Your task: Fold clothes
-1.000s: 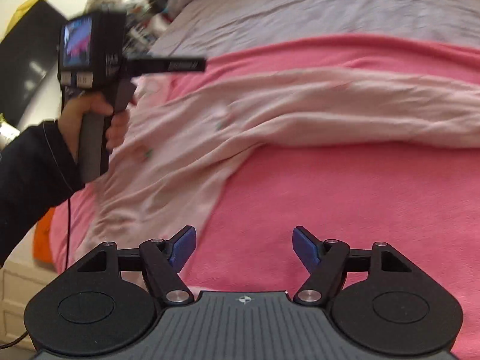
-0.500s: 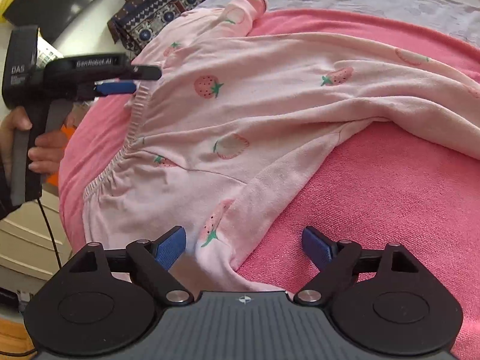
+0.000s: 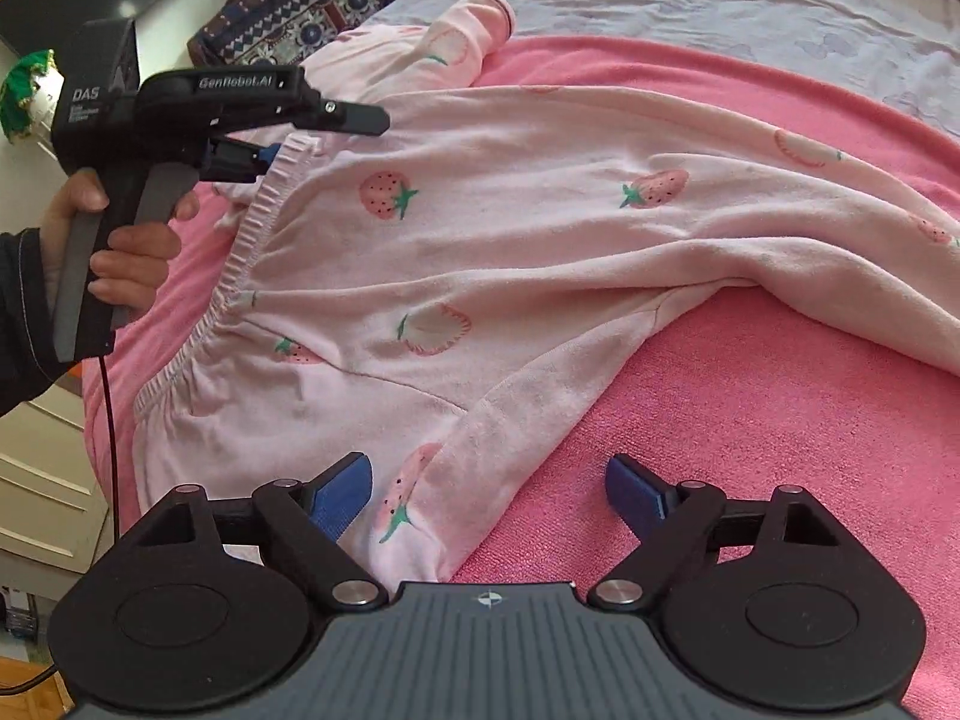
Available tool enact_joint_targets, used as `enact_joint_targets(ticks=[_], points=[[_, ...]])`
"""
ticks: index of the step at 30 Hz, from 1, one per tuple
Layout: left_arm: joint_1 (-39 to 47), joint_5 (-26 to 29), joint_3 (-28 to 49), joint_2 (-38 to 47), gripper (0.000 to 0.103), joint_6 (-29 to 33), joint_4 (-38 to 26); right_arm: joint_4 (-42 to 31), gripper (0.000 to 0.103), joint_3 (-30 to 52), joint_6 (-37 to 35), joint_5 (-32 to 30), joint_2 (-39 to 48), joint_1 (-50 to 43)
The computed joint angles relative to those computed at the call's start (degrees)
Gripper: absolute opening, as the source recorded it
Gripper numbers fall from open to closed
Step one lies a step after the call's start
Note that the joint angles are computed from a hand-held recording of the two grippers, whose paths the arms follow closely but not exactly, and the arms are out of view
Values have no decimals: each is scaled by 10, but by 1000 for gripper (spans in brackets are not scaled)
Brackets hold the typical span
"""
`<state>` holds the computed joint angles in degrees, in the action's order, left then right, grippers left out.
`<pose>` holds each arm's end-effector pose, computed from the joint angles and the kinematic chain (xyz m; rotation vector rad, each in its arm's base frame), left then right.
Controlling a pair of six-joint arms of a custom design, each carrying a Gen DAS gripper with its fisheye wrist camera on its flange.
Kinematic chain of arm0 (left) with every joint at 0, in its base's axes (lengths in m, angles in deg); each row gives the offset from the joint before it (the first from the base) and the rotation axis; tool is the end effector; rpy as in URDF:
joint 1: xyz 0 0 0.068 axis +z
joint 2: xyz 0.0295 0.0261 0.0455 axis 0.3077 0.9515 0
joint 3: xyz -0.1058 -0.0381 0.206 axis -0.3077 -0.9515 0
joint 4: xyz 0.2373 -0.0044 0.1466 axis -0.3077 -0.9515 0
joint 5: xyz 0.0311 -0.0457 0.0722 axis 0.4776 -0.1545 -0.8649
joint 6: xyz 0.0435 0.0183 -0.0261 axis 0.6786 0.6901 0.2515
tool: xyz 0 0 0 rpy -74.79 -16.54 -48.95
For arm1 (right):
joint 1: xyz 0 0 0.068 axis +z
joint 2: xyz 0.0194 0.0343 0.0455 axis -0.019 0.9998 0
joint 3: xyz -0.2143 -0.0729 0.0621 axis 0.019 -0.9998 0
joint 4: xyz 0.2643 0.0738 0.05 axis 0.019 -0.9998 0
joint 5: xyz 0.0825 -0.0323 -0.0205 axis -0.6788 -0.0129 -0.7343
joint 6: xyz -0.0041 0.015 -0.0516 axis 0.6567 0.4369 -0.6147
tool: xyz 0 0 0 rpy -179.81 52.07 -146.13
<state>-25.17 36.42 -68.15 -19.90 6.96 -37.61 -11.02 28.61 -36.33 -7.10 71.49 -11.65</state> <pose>0.1462 -0.1173 0.1170 -0.7978 2.3349 -0.3764 0.2268 -0.0230 0.0901 -1.0884 2.6013 0.7651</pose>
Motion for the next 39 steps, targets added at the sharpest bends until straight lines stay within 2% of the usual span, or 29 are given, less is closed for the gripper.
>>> enact_joint_targets(ticks=[2, 3, 7, 8, 9, 10, 12, 14, 17, 19, 21, 24, 26, 28, 31, 34, 36, 39], points=[[8, -5, -26, -40, 56, -34, 4, 10, 84, -18, -6, 7, -23, 3], [5, -18, -43, -72, 50, -63, -5, 17, 82, -30, -10, 13, -38, 7], [10, -53, -122, -246, 29, -173, -67, 42, 80, -77, -20, 42, -89, 17], [19, -51, -136, -284, 14, -185, -89, 53, 80, -97, -34, 46, -113, 19], [28, -47, -144, -305, 9, -194, -101, 62, 80, -120, -49, 52, -142, 22], [37, -43, -152, -328, 9, -197, -110, 60, 80, -125, -54, 56, -152, 20], [37, -55, -148, -323, 9, -195, -110, 43, 80, -115, -53, 61, -148, 11], [32, -74, -130, -289, 9, -191, -101, 27, 71, -104, -52, 66, -144, 2], [41, -70, -121, -268, 8, -182, -100, 10, 67, -96, -66, 79, -141, -11], [49, -59, -103, -215, 8, -167, -84, 20, 68, -114, -98, 77, -154, -21], [49, -51, -57, -129, 10, -136, -80, 4, 70, -108, -91, 82, -168, -8], [34, -56, 18, -32, 11, -85, -110, -40, 70, -35, -54, 64, -103, -12], [27, -62, 33, -26, 11, -69, -122, -63, 70, 12, -31, 44, -70, -26], [29, -62, 13, -66, 11, -74, -120, -65, 70, 42, -27, 19, -58, -32], [31, -63, -27, -129, 11, -108, -117, 6, 71, 56, 12, -4, -61, -8], [22, -78, -32, -117, 11, -123, -102, 157, 70, 47, 101, 20, -48, 44], [14, -88, -29, -101, 11, -131, -95, 276, 70, 44, 133, 46, -17, 81], [9, -95, -39, -112, 11, -142, -93, 348, 68, 75, 117, 75, 50, 124]])
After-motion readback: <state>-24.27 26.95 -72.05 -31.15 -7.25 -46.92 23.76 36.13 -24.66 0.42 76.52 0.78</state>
